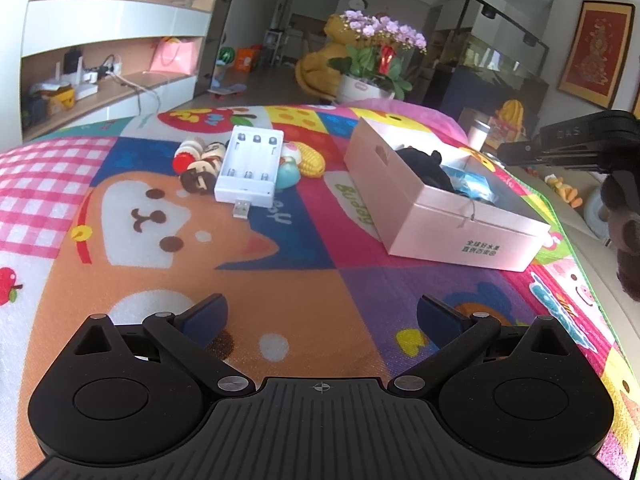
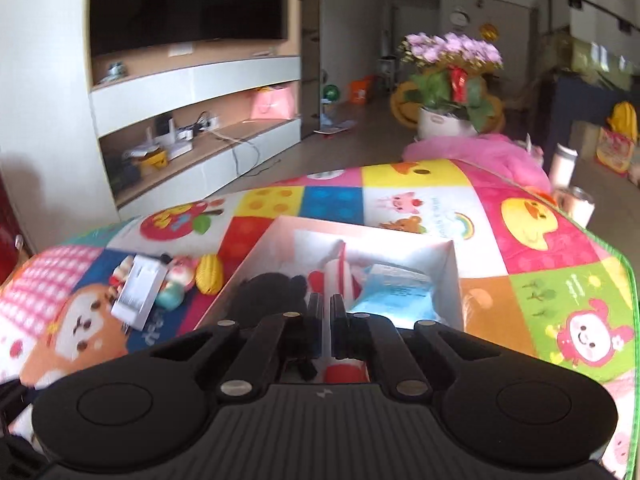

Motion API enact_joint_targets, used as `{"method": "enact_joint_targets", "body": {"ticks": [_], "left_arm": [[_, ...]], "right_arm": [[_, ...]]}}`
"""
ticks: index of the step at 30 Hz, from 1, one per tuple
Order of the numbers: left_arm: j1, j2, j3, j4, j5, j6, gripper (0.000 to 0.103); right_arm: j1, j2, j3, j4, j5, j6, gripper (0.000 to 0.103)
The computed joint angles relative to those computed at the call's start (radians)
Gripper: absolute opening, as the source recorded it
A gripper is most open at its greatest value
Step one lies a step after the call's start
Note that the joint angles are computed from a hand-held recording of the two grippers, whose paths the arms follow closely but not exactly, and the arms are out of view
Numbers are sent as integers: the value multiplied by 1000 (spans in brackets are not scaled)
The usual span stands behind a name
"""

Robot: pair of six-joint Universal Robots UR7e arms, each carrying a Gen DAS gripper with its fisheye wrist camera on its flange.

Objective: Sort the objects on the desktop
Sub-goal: 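Move the right tool to the white battery charger on the mat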

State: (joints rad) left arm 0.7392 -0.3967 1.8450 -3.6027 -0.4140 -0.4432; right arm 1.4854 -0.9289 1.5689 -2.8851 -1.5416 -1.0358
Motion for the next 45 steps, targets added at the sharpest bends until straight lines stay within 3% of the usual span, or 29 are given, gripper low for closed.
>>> {"method": "enact_joint_targets", "body": {"ticks": [2, 4, 7, 13, 14, 15, 21, 24, 28, 31, 34, 35, 39, 41, 45], "left_arm": [[1, -2, 2, 4, -3, -8, 103], [2, -3, 3, 4, -3, -11, 103], [2, -3, 3, 5, -2, -9, 103], [0, -2, -2, 32, 10, -12, 103], [-1, -2, -2, 33, 11, -9, 103], [-1, -1, -3, 32, 10, -6, 103], [-2, -3, -2, 41, 8, -19, 103], [-1, -3, -1, 41, 9, -18, 103], [-1, -5, 1, 42, 7, -21, 103], [-1, -5, 1, 41, 7, -20, 103], [-1, -1, 5, -9, 8, 11, 103], [-3, 1, 3, -19, 29, 20, 103], [-22, 18, -9, 19, 241, 20, 103], [-21, -13, 26, 118, 270, -109, 103], [-23, -40, 48, 283, 311, -237, 103]], "right_arm": [[-6, -16, -9, 71, 18, 12, 5], [-16, -47, 3, 174, 41, -32, 10], [-23, -68, 59, 175, 3, -114, 18], [-28, -24, 60, 166, -62, -101, 17], [-28, -21, 59, 171, -66, -96, 7], [-29, -21, 68, 151, -65, -97, 2], [-31, -67, 134, 23, 12, -166, 1], [-14, -36, 109, -68, 3, -156, 2], [2, 16, 8, -46, -54, -32, 9], [-5, 12, -20, -25, -34, 29, 14], [-7, -9, -21, 46, 8, 54, 30], [-3, -13, -17, 70, 23, 57, 37], [39, 4, -38, 233, 59, 114, 50], [72, 43, -81, 337, 46, 167, 64], [143, 152, -143, 387, -46, 250, 75]]}}
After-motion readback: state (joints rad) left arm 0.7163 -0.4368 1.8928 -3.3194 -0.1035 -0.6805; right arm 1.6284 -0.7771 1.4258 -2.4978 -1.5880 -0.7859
